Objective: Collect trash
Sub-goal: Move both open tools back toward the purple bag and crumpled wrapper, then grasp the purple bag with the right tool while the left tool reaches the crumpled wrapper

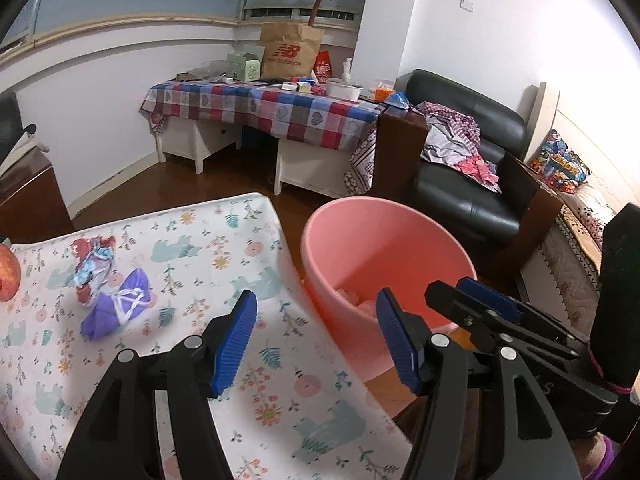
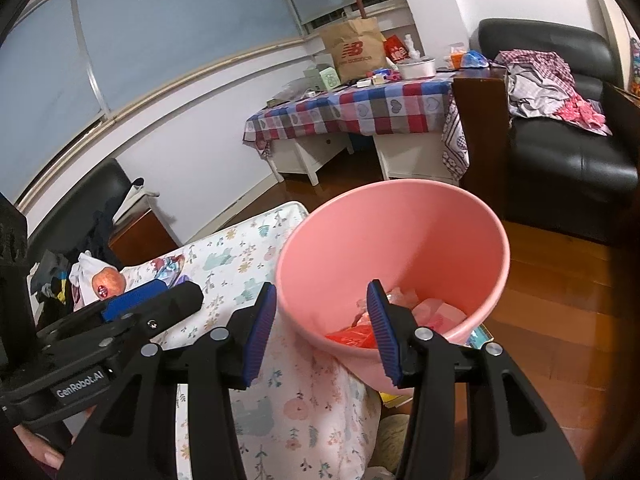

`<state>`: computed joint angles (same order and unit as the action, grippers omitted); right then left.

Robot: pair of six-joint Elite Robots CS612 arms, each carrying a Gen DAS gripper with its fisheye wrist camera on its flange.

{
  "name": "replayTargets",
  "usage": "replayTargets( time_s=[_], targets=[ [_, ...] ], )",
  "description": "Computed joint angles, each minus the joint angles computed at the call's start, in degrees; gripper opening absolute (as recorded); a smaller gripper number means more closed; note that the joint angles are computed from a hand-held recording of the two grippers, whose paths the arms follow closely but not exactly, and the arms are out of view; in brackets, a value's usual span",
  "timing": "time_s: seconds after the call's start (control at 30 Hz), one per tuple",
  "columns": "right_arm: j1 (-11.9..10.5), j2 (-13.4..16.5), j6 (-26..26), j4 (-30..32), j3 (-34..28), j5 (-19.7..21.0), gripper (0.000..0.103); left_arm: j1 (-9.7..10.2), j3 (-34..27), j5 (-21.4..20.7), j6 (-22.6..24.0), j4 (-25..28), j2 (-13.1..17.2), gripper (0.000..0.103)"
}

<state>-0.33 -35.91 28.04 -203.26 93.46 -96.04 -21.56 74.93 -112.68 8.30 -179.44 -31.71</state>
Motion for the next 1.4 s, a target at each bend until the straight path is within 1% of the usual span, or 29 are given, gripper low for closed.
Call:
replayTargets(
  time_s=[0.2, 0.33, 0.6, 0.8, 0.97, 1.2, 1.3, 1.4],
  targets=[
    [0.9, 0.1, -1.4, 1.6, -0.9, 0.0, 0.048, 0.94, 0.2, 0.8, -0.1, 0.7, 0.2, 0.061],
    [1.5, 0.3, -2.1, 2.9, -1.9, 0.4, 0.048, 1.95, 0.2, 1.8, -0.2, 0.4, 0.5, 0.061],
    [3.0, 1.6, -4.1, 7.2, -5.8, 2.4, 0.048, 4.52, -1.1, 3.9, -3.1, 0.2, 1.7, 0.061],
    [4.3, 3.1, -6.2, 10.5, -9.4, 4.4, 0.048, 6.37, -2.2, 6.5, -5.7, -0.6, 2.7, 0.061],
    [5.4, 4.2, -7.9, 13.4, -12.1, 5.4, 0.048, 7.54, -2.9, 10.0, -6.8, -1.8, 3.6, 0.061],
    [6.3, 6.1, -8.3, 17.9, -16.5, 9.3, 0.048, 8.74, -3.3, 13.1, -8.5, -2.2, 4.7, 0.061],
    [6.6, 7.2, -7.6, 20.2, -19.0, 11.6, 0.048, 9.48, -4.0, 12.3, -11.3, -0.9, 4.9, 0.061],
    [6.8, 8.6, -5.5, 23.0, -22.1, 14.2, 0.048, 9.96, -4.2, 11.6, -12.5, -0.7, 5.0, 0.061]
  ],
)
